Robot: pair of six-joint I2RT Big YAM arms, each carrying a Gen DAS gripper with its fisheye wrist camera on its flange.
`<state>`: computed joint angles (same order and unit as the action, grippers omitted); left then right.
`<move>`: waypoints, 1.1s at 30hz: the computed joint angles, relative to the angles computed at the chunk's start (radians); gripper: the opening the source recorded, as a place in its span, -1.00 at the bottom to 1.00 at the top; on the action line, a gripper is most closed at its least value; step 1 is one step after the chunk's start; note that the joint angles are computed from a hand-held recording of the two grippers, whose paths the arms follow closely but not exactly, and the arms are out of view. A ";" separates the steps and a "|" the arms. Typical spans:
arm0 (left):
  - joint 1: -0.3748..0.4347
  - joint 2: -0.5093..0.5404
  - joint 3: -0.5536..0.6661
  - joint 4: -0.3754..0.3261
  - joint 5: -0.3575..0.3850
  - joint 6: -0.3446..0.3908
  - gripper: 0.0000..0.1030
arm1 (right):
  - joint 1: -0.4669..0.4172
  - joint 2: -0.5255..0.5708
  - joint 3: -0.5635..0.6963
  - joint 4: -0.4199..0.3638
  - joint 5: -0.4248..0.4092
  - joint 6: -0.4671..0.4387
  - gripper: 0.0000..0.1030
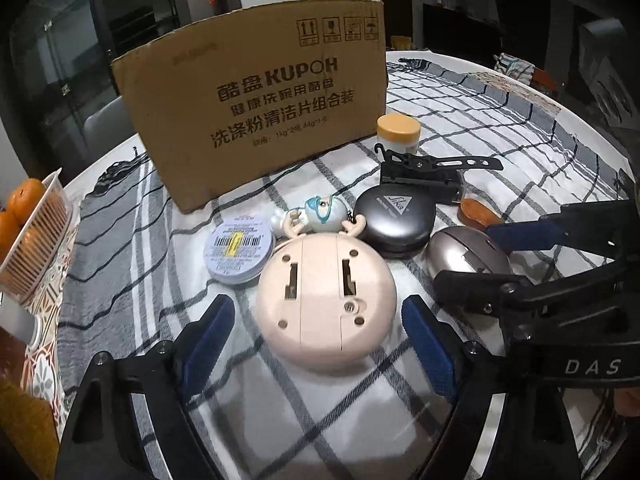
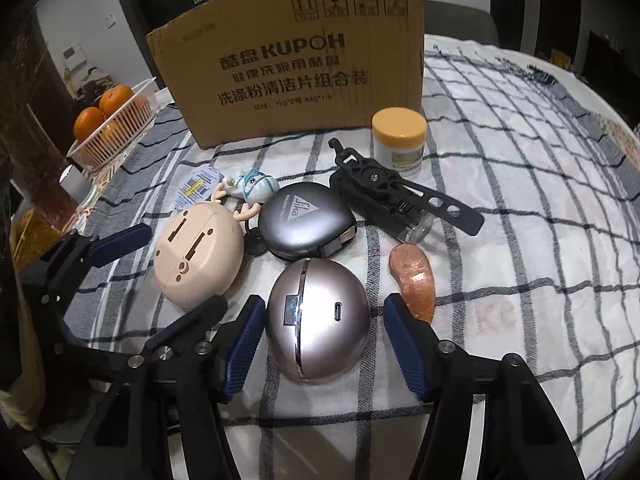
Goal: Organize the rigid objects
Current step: 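Grasp the pink antlered case with the left tool while the right tool grasps the silver egg case, then lift and carry both held cases over the open cardboard box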
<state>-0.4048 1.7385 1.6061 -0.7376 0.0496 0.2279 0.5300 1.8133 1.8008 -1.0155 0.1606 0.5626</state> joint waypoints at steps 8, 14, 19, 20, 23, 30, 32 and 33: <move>-0.004 0.048 0.054 -0.039 0.012 0.018 0.48 | -0.012 0.015 0.011 0.005 -0.036 0.021 0.14; -0.012 0.060 0.068 -0.040 -0.008 0.021 0.42 | -0.016 0.016 0.011 0.016 -0.044 0.013 0.07; -0.014 0.055 0.065 -0.052 -0.016 -0.014 0.42 | -0.020 0.013 0.006 0.018 -0.052 0.012 0.07; -0.013 0.053 0.065 -0.059 -0.017 -0.023 0.42 | -0.021 0.011 0.004 0.018 -0.052 0.010 0.07; -0.015 0.040 0.053 -0.068 -0.032 -0.052 0.42 | -0.022 0.003 -0.006 0.017 -0.052 0.005 0.07; -0.021 0.000 0.020 -0.083 -0.091 -0.170 0.42 | -0.022 -0.021 -0.031 0.034 -0.048 -0.012 0.07; -0.020 -0.013 0.014 -0.088 -0.098 -0.216 0.42 | -0.023 -0.030 -0.039 0.037 -0.045 -0.012 0.07; -0.021 -0.020 0.010 -0.090 -0.103 -0.235 0.42 | -0.024 -0.033 -0.042 0.039 -0.046 -0.011 0.07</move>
<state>-0.4253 1.7188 1.6161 -0.8279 -0.0536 -0.0075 0.5057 1.7800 1.7593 -0.9763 0.1149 0.5511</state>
